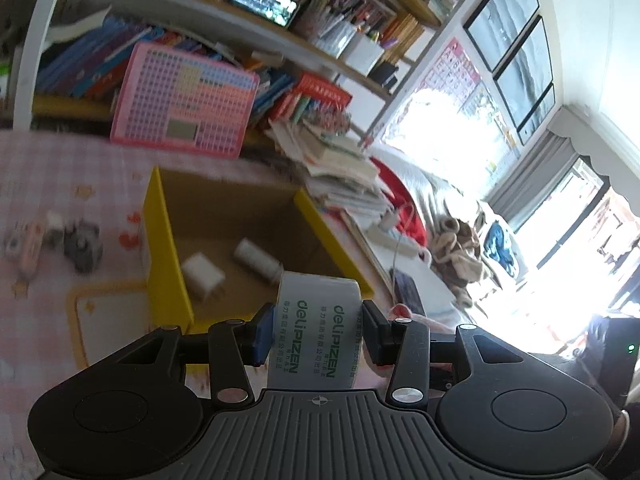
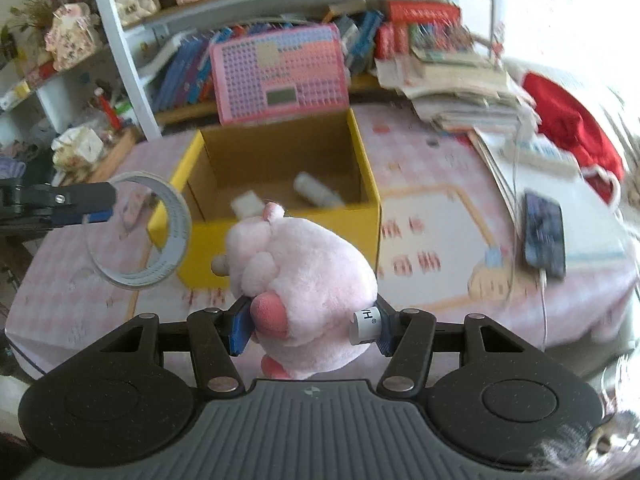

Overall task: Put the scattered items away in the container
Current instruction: 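Carry the tape roll and plush pig over the open yellow box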

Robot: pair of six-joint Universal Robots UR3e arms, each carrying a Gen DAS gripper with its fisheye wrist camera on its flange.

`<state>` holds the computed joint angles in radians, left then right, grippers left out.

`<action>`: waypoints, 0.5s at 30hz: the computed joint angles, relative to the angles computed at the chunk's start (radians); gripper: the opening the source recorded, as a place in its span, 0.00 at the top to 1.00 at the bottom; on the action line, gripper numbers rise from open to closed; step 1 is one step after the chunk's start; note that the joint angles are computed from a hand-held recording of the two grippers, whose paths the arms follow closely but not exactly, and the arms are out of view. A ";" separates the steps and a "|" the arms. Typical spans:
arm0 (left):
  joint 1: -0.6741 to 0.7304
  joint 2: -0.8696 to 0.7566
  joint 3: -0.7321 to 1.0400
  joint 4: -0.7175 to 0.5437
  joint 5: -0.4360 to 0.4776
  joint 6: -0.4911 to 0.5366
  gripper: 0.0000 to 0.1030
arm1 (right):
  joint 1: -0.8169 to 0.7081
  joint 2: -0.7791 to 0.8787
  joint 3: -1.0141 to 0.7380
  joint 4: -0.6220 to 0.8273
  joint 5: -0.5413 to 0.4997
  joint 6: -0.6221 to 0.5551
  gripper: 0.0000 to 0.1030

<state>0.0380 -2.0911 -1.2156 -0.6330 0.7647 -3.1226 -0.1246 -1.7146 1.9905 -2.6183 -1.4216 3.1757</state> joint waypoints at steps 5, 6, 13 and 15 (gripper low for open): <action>-0.039 -0.131 0.197 -0.007 0.063 -0.069 0.58 | -0.056 0.116 -0.133 -0.002 0.086 -0.083 0.47; -0.047 -0.157 0.237 -0.015 0.079 -0.079 0.58 | -0.064 0.141 -0.161 -0.003 0.100 -0.096 0.46; -0.115 -0.319 0.511 -0.128 0.245 -0.093 0.58 | -0.099 0.338 -0.373 0.010 0.175 -0.164 0.46; -0.140 -0.379 0.625 -0.179 0.300 -0.076 0.58 | -0.105 0.385 -0.426 0.014 0.193 -0.177 0.46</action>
